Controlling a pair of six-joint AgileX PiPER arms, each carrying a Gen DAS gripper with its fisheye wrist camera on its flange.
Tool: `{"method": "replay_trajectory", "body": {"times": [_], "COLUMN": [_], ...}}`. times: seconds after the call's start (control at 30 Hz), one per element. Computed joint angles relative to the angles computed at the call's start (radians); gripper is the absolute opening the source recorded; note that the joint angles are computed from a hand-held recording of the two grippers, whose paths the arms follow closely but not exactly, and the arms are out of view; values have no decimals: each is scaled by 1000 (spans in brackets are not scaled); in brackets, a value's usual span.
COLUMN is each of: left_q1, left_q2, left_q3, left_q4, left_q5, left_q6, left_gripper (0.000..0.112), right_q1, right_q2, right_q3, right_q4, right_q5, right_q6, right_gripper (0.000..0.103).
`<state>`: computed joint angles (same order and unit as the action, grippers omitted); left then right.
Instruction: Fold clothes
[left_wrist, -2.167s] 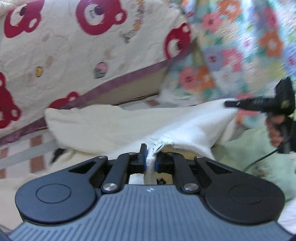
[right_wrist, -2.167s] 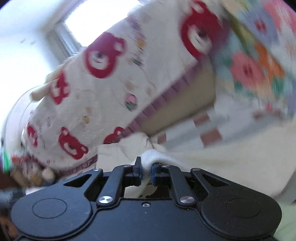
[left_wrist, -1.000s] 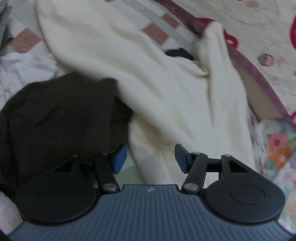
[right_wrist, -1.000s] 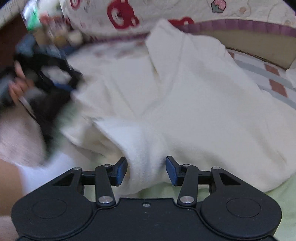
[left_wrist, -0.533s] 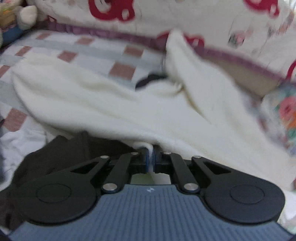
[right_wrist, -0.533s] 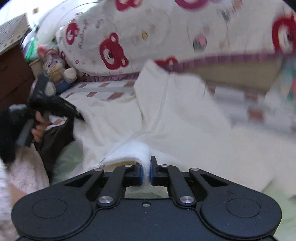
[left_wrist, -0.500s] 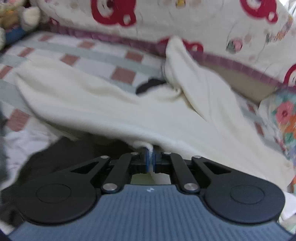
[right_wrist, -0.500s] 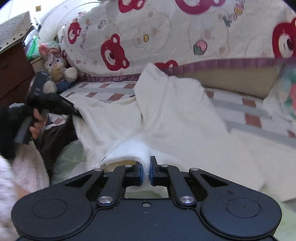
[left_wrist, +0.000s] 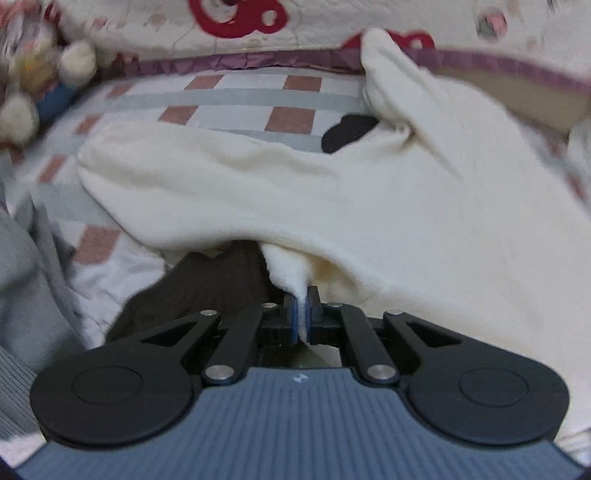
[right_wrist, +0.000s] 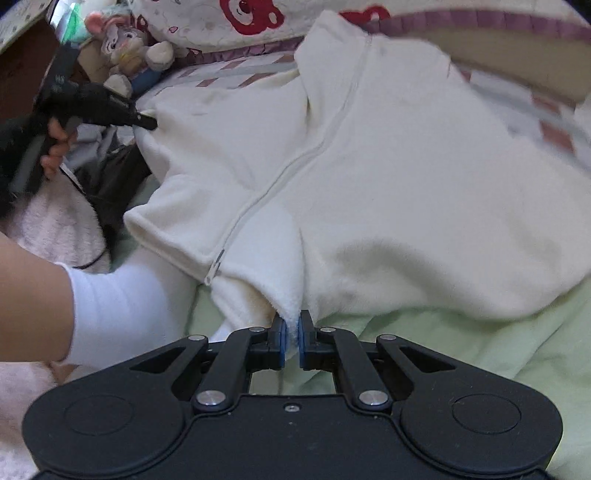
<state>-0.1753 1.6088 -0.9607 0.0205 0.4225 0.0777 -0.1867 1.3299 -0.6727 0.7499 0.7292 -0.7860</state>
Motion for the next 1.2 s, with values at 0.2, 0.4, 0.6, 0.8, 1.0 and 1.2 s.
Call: {"method": "replay_trajectory", "body": {"times": [0.2,0.4,0.6,0.8,1.0,1.2], "left_q1": [-22,21,222,429,471,405], "left_q2": [-104,-34,170,181,405,571], "left_q3": [61,-25,-336,-518,-741,-882], "left_q4": [69,-94,-420,-588,-531,-376], "left_q5": [-49,121,548,639,544,480], "left_q6": [-30,166,346,396,62,-146], "left_gripper": [4,4,5,31,37,37], "right_q1": [-141,-162,-53,-125,-86,300], "right_q2": [-8,37,75,10,186,534], "right_q3": [-40,-111,-141,-273,-531,-1047], "right_q4": [130,65,-80,-171,-2,-275], "right_q5": [182,252,235,381,328,308], "right_q6": [-92,-114,-30,24,93,236], "right_gripper": [8,8,13,39,40,39]}}
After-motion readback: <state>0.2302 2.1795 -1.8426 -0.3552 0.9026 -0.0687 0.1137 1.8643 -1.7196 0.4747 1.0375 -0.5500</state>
